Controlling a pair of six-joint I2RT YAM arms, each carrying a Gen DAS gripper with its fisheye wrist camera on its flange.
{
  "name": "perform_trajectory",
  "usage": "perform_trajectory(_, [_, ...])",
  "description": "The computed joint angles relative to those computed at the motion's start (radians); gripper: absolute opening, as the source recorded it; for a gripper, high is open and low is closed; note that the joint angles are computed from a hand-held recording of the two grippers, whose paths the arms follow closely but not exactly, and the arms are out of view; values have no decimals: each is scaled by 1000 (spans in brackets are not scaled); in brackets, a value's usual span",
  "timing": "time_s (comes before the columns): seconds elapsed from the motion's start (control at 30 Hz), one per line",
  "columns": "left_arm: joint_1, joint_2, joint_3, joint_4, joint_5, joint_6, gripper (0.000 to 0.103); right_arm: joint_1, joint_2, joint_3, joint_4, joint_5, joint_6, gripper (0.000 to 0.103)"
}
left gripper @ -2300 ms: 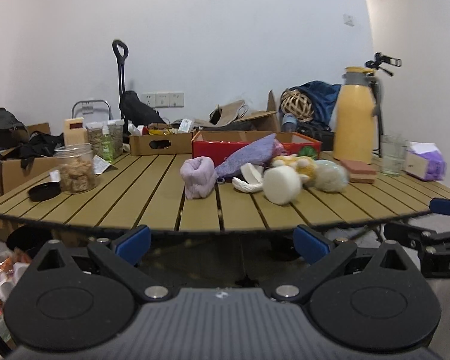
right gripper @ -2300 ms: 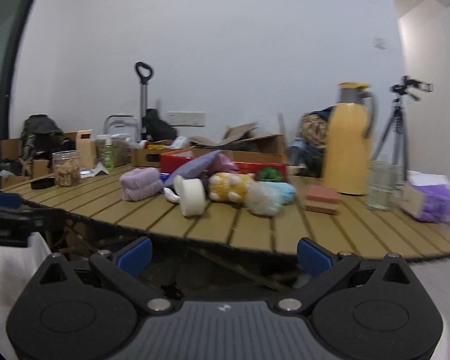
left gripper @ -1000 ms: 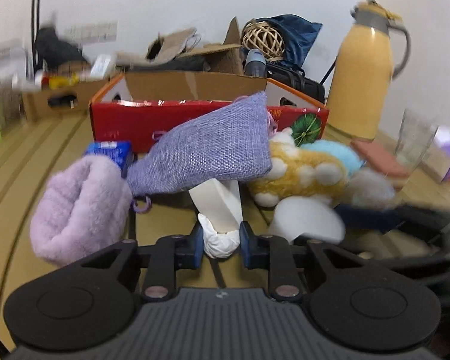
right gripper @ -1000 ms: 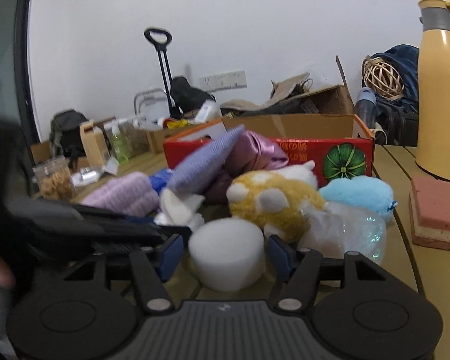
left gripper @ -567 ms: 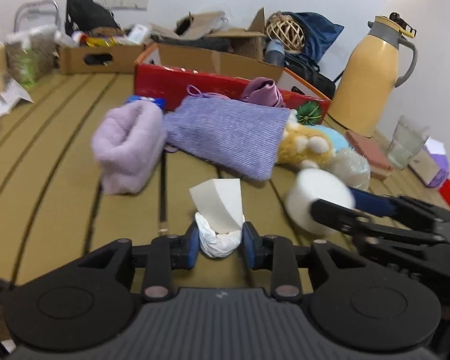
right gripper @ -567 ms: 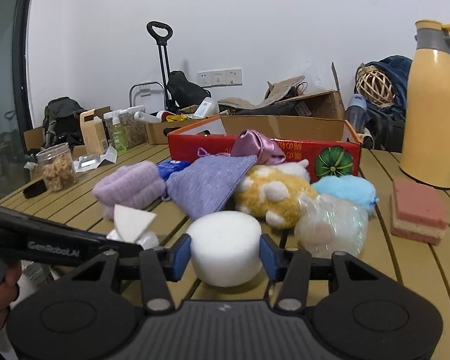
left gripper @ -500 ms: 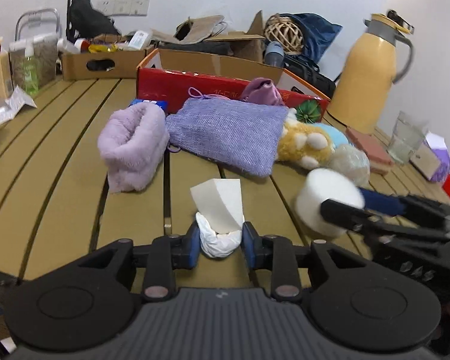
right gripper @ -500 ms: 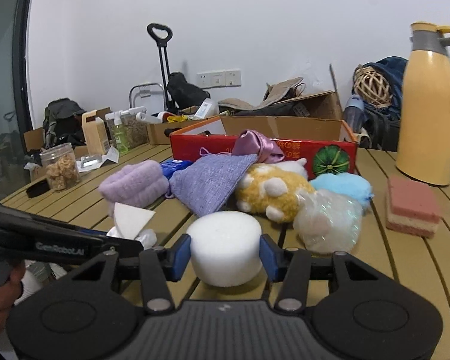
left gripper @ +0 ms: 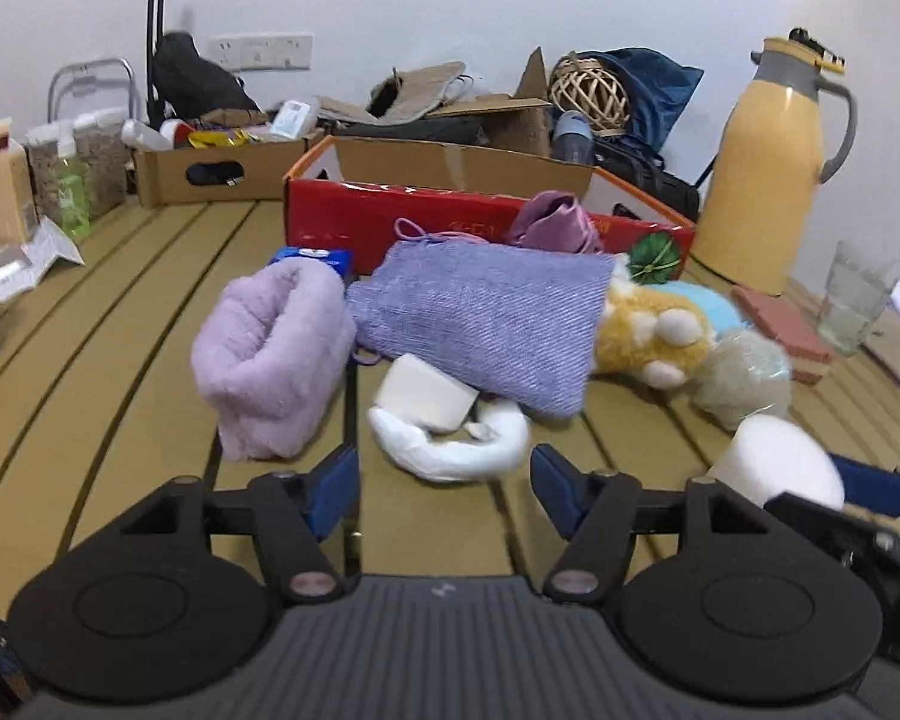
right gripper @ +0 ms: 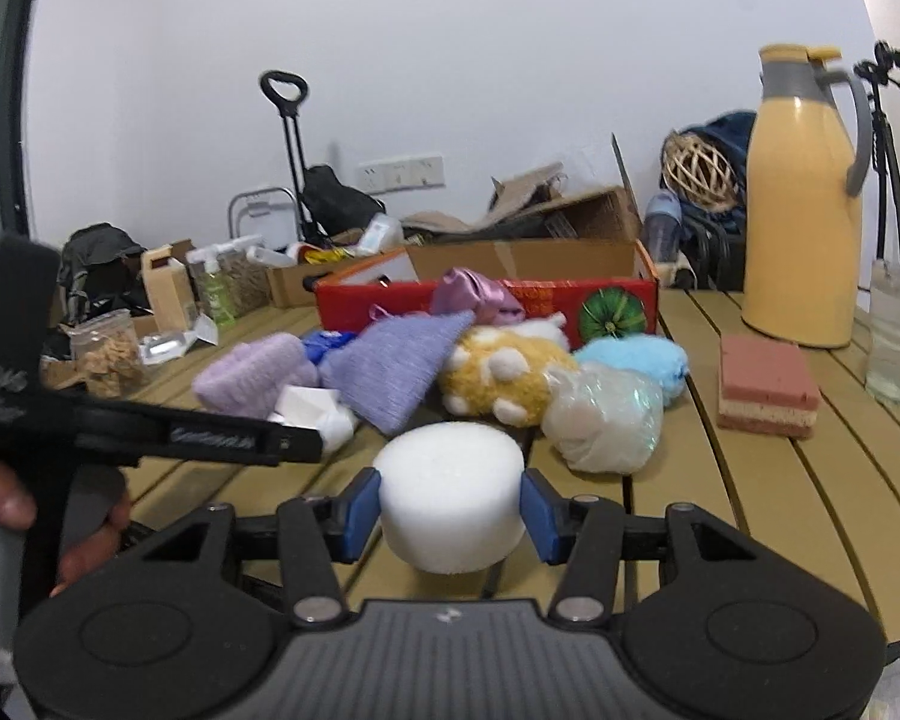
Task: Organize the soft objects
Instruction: 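Carry the tissue with the left gripper while the right carries the foam cylinder into the cardboard box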
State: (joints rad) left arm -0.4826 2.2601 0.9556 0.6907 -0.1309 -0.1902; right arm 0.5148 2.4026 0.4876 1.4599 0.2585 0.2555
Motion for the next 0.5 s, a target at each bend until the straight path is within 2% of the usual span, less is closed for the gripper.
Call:
perform_trajectory(0.13, [1, 36, 43, 14, -3, 6, 63, -32, 23, 55, -33, -39, -9, 50])
perform_trajectory(0.2, [-3, 55, 72, -10, 3, 23, 34, -41, 30, 86, -63, -52, -16, 50])
perform_trajectory(0.27, [-9, 66, 75, 15, -1, 44, 27, -45, 43, 109, -80, -64, -16, 49])
perform_trajectory(0.5, [-17, 17, 4, 44, 1, 25, 18, -44, 54, 120, -87, -80, -36, 47])
